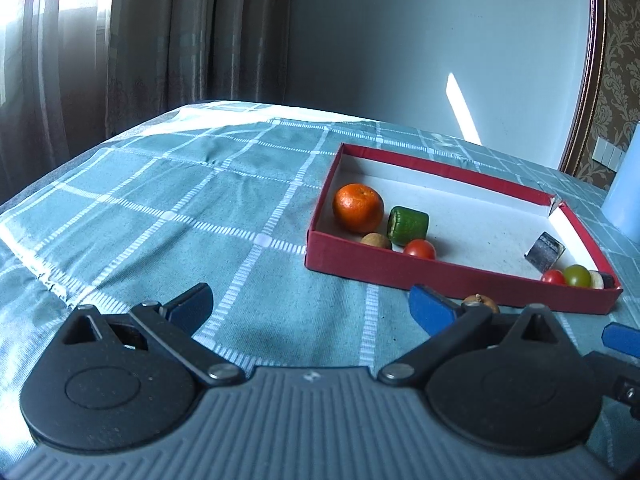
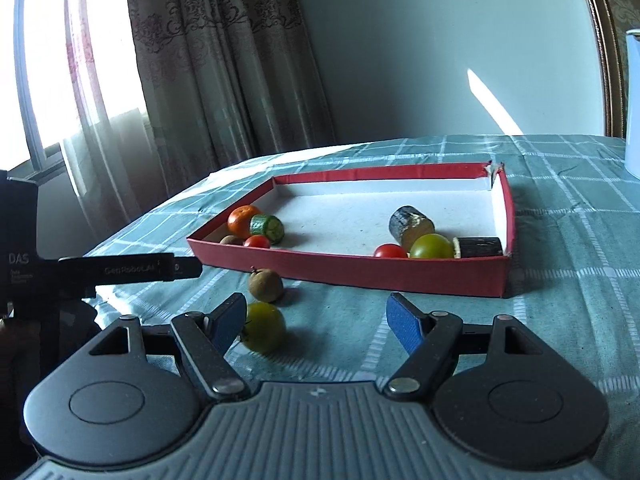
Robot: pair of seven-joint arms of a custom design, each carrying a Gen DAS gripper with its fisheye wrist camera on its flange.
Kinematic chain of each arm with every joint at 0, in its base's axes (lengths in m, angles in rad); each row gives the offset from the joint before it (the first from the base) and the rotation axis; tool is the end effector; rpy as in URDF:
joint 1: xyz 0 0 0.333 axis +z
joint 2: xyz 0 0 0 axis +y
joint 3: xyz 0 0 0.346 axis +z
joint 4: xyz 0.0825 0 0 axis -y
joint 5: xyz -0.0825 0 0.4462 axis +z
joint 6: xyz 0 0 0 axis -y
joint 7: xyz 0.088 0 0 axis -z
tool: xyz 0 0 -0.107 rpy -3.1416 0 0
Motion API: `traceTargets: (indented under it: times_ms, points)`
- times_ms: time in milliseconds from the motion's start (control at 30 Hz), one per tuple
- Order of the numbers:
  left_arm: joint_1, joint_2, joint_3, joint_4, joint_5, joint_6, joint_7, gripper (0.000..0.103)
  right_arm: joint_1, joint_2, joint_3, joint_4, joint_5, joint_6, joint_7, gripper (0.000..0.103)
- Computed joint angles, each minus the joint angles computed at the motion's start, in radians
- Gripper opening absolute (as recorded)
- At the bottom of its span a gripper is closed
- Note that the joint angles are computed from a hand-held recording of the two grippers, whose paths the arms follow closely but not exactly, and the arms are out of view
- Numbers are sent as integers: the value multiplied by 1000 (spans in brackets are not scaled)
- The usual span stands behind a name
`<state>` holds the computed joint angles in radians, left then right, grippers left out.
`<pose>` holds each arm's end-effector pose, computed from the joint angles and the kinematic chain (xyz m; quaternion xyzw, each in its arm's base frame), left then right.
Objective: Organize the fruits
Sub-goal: 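Grasp the yellow-green tomato with the right tool and lift it, then place the yellow-green tomato in the tray and open the right tool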
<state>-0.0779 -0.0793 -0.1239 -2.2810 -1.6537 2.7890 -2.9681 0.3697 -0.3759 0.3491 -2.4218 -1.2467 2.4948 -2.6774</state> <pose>0.5647 -0.0696 0.4078 -0.4551 0.7484 -0.4425 0.1925 0.3769 0.3464 0.4802 -0.4764 0.7136 -0.3300 0.3935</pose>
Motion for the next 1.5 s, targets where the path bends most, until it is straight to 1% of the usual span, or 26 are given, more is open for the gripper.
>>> traceTargets:
  times_ms: [67,300,500,667,700,767,800,900,1000,1133,1200,1233,1267,1300,1333,1433,1500]
  points:
    - [1,0,0,-1,14,1,-24,103,10,28,5,30,26,-27,-64,77]
    - [0,-4,1,-5,12,-10,-17,103,37,75,-15,73,83,-59,-162,77]
    - [1,0,4,-2,29,-24,-36,103,38,96,-40,86,137,-29,-211,77]
    - [2,1,5,-2,39,-31,-46,103,34,118,-46,106,158,-22,-253,77]
    - [2,2,5,-1,37,-31,-45,103,34,124,-47,111,159,-22,-263,74]
    - [2,2,5,-1,40,-32,-47,103,36,137,-52,122,169,-21,-286,63]
    - [2,2,5,-1,43,-31,-51,103,37,142,-56,126,177,-13,-300,51]
    - [2,2,4,-1,49,-30,-56,103,36,153,-59,135,161,11,-304,32]
    - [2,3,6,-2,66,-39,-69,103,47,172,-50,159,155,-38,-318,31]
    - [3,4,7,-3,80,-48,-73,103,50,139,-42,133,94,-63,-225,31]
    - [1,6,4,-4,126,-48,-102,103,49,117,-34,118,66,-102,-193,31]
    - [0,8,3,-4,154,-48,-121,103,47,103,-36,108,62,-110,-177,31]
    - [-2,10,0,-6,210,-44,-157,103,44,91,-39,99,61,-113,-163,31]
    - [-8,11,-6,-8,236,-23,-164,103,39,80,-42,92,60,-116,-156,31]
    - [-14,10,-8,-11,236,-8,-147,103,33,71,-41,89,57,-128,-151,31]
    - [-26,5,-7,-21,252,-4,-112,103,15,63,-43,92,43,-147,-160,31]
    - [-32,3,-5,-24,241,5,-94,103,6,71,-45,103,35,-156,-173,31]
